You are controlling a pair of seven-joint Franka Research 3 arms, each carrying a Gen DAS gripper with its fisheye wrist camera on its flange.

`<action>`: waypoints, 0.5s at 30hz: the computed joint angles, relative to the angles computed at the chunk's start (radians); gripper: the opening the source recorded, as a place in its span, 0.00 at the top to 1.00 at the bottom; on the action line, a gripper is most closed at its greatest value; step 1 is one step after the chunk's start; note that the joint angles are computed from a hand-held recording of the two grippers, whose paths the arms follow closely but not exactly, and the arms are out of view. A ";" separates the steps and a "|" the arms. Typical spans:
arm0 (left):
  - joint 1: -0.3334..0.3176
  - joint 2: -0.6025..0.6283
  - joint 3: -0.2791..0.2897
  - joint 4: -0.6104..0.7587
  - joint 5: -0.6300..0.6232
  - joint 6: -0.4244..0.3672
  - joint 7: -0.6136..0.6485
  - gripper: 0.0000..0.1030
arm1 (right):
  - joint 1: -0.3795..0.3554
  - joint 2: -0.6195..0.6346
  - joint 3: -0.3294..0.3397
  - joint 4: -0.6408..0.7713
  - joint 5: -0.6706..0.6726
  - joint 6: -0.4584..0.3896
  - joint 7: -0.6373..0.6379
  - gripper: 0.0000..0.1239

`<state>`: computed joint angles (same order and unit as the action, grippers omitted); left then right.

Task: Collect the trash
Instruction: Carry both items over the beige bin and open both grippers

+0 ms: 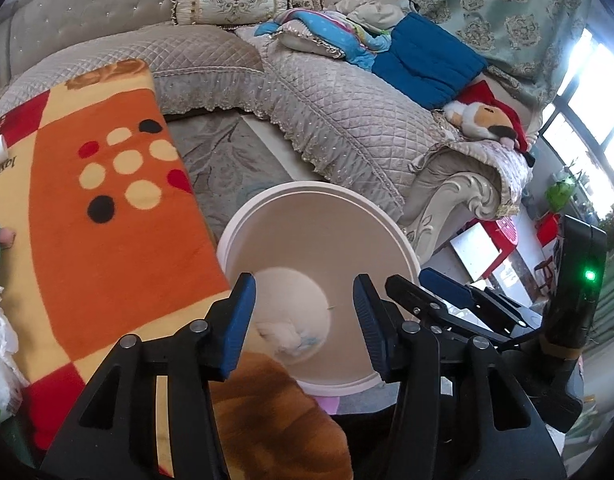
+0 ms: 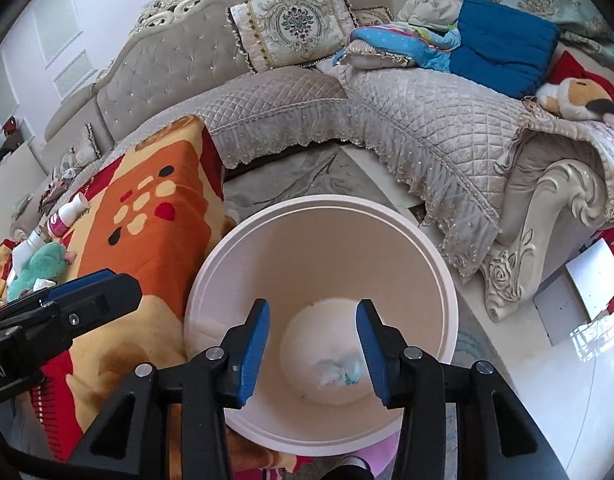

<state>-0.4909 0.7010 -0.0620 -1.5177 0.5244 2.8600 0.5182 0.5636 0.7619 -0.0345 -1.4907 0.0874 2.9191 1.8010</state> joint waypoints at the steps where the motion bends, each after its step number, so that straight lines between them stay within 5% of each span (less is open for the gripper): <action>1: -0.008 -0.002 0.008 0.000 0.004 -0.007 -0.008 0.52 | 0.001 -0.004 -0.001 -0.006 0.000 0.002 0.001 0.66; 15: -0.062 -0.112 0.082 -0.128 0.185 -0.064 -0.234 0.52 | 0.029 -0.038 0.004 -0.041 -0.003 0.031 -0.004 0.65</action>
